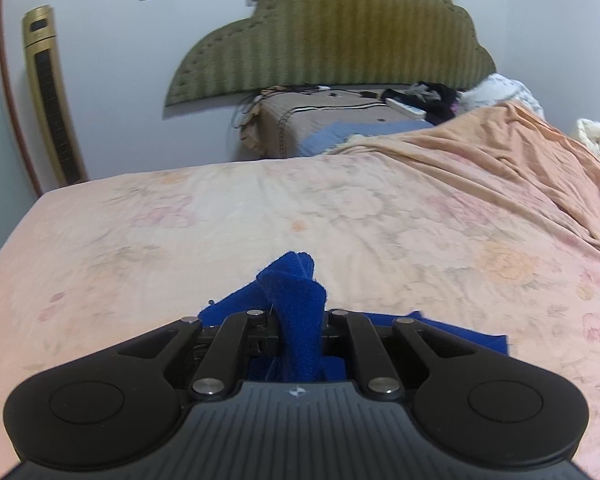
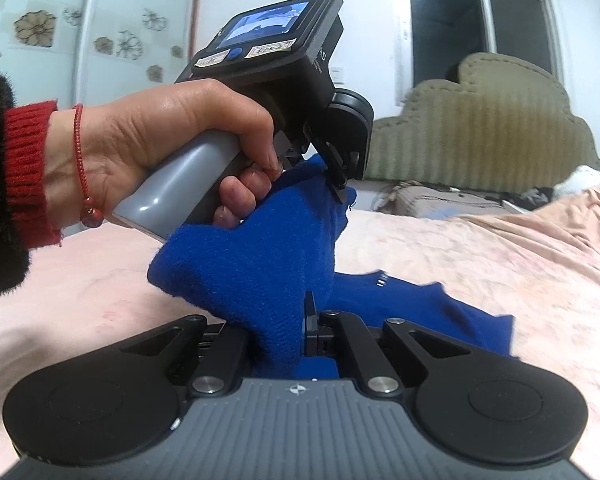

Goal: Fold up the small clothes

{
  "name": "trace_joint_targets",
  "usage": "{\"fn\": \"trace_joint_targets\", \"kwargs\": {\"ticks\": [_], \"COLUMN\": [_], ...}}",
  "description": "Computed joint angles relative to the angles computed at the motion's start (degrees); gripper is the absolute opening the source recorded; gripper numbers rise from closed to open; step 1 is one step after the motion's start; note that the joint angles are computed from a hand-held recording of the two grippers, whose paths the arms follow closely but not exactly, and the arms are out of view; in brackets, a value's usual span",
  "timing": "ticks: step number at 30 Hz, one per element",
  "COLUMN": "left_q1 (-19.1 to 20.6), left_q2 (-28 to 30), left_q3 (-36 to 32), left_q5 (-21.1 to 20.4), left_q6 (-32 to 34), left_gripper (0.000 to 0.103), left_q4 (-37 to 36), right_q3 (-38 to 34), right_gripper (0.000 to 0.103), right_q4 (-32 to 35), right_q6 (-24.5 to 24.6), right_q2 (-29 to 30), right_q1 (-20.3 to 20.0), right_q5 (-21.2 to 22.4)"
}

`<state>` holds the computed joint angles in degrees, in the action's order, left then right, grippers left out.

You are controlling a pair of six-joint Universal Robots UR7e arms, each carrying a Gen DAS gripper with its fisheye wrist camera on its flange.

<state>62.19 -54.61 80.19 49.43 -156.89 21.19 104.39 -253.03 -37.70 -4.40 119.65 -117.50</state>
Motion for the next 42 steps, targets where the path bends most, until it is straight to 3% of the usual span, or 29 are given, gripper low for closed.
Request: {"fn": "trace_joint_targets", "kwargs": {"ticks": [8,12,19,22,28,32,36,42], "left_q1": [-2.2,-2.5,-2.3,-2.3,-2.3,-2.1,-1.8,-2.4], "left_q2": [5.8,8.8,13.1,14.5,16.3,16.4,15.2,10.6], "left_q3": [-1.4,-2.6,-4.4,-5.1,-7.0,-7.7,-7.5,-4.6], "left_q5": [-0.4,-0.8,-1.1,-1.3,-1.6,-0.9,1.8,4.2], "left_q6": [1.6,0.9,-0.3,-0.7,-3.0,-5.1,-7.9,-8.1], "left_gripper": [0.010,0.010,0.010,0.010,0.012,0.026,0.078,0.080], "left_q4": [-1.0,-0.2,1.2,1.9,4.4,5.6,5.6,1.8], "right_q3": [3.8,6.5,10.9,11.7,12.1,12.8,13.7,14.9], "right_gripper": [0.006,0.006,0.007,0.007,0.010,0.012,0.016,0.019], "right_q4": [-1.7,-0.5,0.2,-0.4,0.7,0.3,0.1,0.5], "right_q6": [5.8,12.0,22.3,23.9,25.0,26.4,27.8,30.0], "right_q2": [-2.2,-3.7,-5.4,-5.1,-5.4,-5.6,-6.0,-6.7], "right_q1": [-3.8,-6.6,-12.8,-15.2,-16.2,-17.1,-18.4,-20.3], "right_q5": [0.1,2.4,10.2,13.2,14.8,16.6,19.0,22.3]}}
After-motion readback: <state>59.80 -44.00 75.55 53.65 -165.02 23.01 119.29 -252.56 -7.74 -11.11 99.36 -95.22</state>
